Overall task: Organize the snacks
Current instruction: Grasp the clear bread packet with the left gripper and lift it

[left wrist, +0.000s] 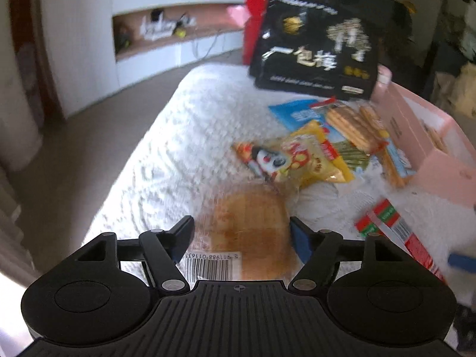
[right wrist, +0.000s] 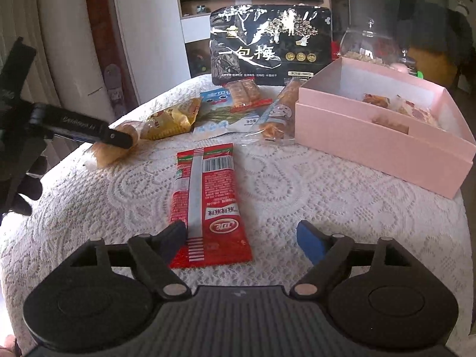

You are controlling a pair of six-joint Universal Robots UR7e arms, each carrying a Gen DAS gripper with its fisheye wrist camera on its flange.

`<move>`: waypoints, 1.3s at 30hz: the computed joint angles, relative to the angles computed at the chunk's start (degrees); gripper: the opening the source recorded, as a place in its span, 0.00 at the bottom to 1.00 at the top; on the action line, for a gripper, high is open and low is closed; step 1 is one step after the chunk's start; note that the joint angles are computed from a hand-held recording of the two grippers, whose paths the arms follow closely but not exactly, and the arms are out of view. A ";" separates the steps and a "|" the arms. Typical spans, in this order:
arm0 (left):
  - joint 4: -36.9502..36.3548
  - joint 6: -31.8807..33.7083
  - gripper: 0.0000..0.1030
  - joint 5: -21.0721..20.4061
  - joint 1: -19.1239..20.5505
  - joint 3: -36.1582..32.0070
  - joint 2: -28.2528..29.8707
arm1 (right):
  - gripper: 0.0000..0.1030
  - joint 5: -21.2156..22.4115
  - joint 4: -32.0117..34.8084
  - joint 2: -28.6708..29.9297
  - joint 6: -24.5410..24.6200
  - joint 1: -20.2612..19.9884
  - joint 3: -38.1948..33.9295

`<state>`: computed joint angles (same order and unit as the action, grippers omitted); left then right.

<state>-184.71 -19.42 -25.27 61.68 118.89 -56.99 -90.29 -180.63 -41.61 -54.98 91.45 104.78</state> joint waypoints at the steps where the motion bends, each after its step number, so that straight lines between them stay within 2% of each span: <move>1: -0.79 -0.90 0.71 -1.12 0.20 0.44 -0.31 | 0.81 0.00 0.00 0.00 0.00 0.00 0.00; 5: -7.55 2.25 0.62 -4.16 -1.19 2.83 -0.51 | 0.81 -0.25 0.16 -0.01 0.26 0.18 -0.10; 8: -10.75 3.55 0.61 -4.25 -3.87 5.20 -0.66 | 0.81 -1.55 -0.46 0.28 -0.06 0.97 -0.46; 11: -9.49 2.96 0.60 -2.68 -6.27 6.09 0.25 | 0.81 -2.18 -0.74 0.54 -0.75 2.04 -0.93; 15: -6.63 1.06 0.60 -6.70 -6.79 7.01 0.70 | 0.81 -3.42 1.18 1.63 -0.69 3.93 -3.10; 19: -6.08 0.35 0.60 -6.70 -7.11 7.34 1.85 | 0.81 -6.08 1.19 4.16 -1.41 5.77 -5.68; 24: -5.50 -0.98 0.59 -6.29 -7.44 7.96 1.29 | 0.81 -8.91 9.73 6.18 1.99 7.26 -10.32; 25: -5.61 -0.98 0.59 -6.31 -7.42 8.07 1.25 | 0.79 -8.94 10.33 6.30 2.44 7.37 -10.49; 27: -5.80 -1.08 0.59 -6.43 -7.44 8.23 1.20 | 0.70 -9.14 10.57 6.33 2.28 7.59 -10.20; 29: -5.73 -1.26 0.59 -6.47 -7.48 8.24 1.18 | 0.55 -9.89 9.25 6.26 1.03 7.81 -9.48; 34: -5.74 -1.25 0.59 -7.03 -7.41 7.87 1.45 | 0.47 -9.79 11.83 4.12 1.05 7.62 -8.66; 39: -5.74 -0.95 0.59 -8.31 -7.43 7.54 1.82 | 0.46 -8.37 12.86 1.26 1.39 6.73 -6.97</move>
<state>-190.46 -20.37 -33.59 54.25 126.43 -55.16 -98.66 -167.78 -40.35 -53.59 98.18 97.82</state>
